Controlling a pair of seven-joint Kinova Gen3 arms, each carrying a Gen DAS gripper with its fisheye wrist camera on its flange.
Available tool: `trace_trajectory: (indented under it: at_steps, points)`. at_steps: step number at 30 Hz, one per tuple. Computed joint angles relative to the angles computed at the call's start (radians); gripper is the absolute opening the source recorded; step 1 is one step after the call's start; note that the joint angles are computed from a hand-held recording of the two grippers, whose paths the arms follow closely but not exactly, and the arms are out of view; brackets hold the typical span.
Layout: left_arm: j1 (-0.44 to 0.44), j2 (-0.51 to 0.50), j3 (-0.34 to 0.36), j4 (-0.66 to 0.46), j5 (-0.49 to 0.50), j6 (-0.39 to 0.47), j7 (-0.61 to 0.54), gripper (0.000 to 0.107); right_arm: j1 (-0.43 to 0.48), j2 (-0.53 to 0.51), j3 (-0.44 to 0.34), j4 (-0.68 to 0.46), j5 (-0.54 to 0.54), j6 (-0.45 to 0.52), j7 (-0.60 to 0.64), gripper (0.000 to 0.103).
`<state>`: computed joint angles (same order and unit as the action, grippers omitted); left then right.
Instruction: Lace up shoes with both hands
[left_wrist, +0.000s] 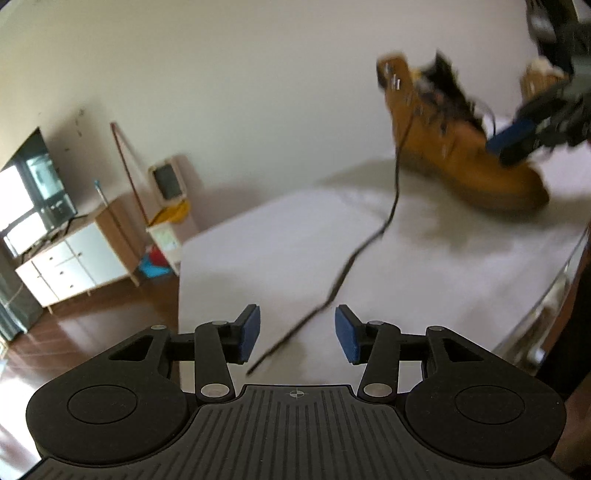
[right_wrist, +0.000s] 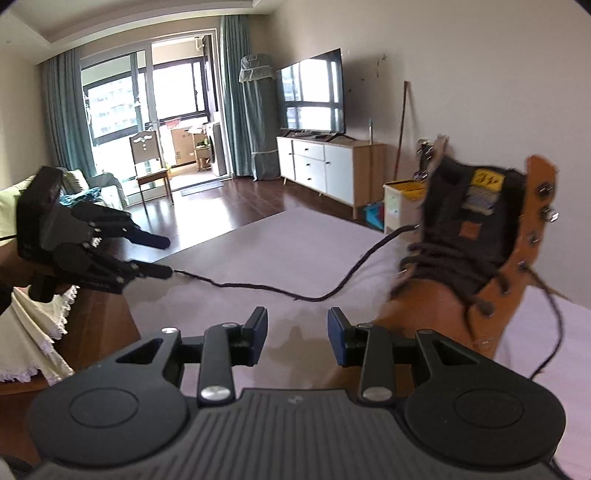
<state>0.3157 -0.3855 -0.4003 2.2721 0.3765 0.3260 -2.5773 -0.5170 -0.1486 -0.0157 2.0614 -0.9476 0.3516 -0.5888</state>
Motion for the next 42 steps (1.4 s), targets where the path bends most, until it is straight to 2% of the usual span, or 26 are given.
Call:
trace_trajectory:
  at_steps: [2, 3, 5, 10, 12, 16, 17, 21, 24, 28, 30, 32, 35, 38, 40, 42]
  points:
    - [0.051, 0.036, -0.093, -0.021, 0.067, 0.023, -0.081, 0.043, 0.003, 0.009, -0.011, -0.004, 0.016, 0.0, -0.017, 0.04]
    - [0.072, 0.053, -0.139, -0.039, 0.108, 0.052, -0.122, 0.032, 0.008, 0.01, -0.018, -0.007, 0.032, 0.004, -0.032, 0.041]
    - [0.122, 0.078, -0.232, -0.073, 0.184, 0.112, -0.203, 0.018, 0.018, 0.011, -0.029, -0.012, 0.066, 0.007, -0.063, 0.044]
    - [0.236, 0.159, -0.462, -0.16, 0.355, 0.288, -0.407, 0.018, 0.032, 0.015, -0.045, -0.023, 0.144, 0.006, -0.148, 0.045]
    - [0.262, 0.184, -0.496, -0.175, 0.36, 0.314, -0.448, 0.018, 0.029, 0.019, -0.045, -0.025, 0.158, 0.001, -0.164, 0.046]
    - [0.213, 0.208, -0.453, -0.194, 0.346, 0.348, -0.465, 0.014, 0.015, 0.022, -0.041, -0.022, 0.158, -0.007, -0.171, 0.046]
    - [0.199, 0.209, -0.436, -0.197, 0.338, 0.352, -0.46, 0.003, 0.01, 0.025, -0.04, -0.022, 0.155, -0.011, -0.169, 0.046]
    - [0.134, 0.187, -0.331, -0.19, 0.277, 0.338, -0.399, 0.002, -0.006, 0.02, -0.028, -0.01, 0.123, -0.019, -0.144, 0.046]
    - [0.107, 0.139, -0.289, -0.17, 0.314, 0.358, -0.395, 0.002, -0.016, 0.014, -0.018, 0.0, 0.071, -0.022, -0.101, 0.046]
    - [0.05, 0.101, -0.243, -0.154, 0.411, 0.421, -0.412, 0.002, 0.145, 0.014, -0.152, 0.004, -0.066, 0.01, 0.035, 0.046]
    - [0.075, 0.087, -0.288, -0.147, 0.493, 0.462, -0.392, 0.002, 0.191, 0.01, -0.183, 0.011, -0.145, 0.029, 0.116, 0.046]
    - [0.076, 0.096, -0.317, -0.147, 0.558, 0.499, -0.36, 0.002, 0.162, -0.001, -0.152, 0.029, -0.227, 0.04, 0.197, 0.046]
    - [0.024, 0.125, -0.307, -0.142, 0.649, 0.565, -0.311, 0.002, 0.027, -0.018, -0.033, 0.065, -0.349, 0.036, 0.319, 0.046]
    - [-0.004, 0.145, -0.282, -0.128, 0.72, 0.586, -0.27, 0.002, -0.089, -0.027, 0.057, 0.095, -0.471, 0.017, 0.412, 0.046]
    - [-0.018, 0.153, -0.264, -0.107, 0.781, 0.589, -0.274, 0.002, -0.092, -0.02, 0.063, 0.107, -0.552, 0.039, 0.447, 0.046]
    - [-0.029, 0.156, -0.239, -0.083, 0.843, 0.583, -0.294, 0.002, -0.057, 0.001, 0.062, 0.115, -0.633, 0.106, 0.452, 0.045]
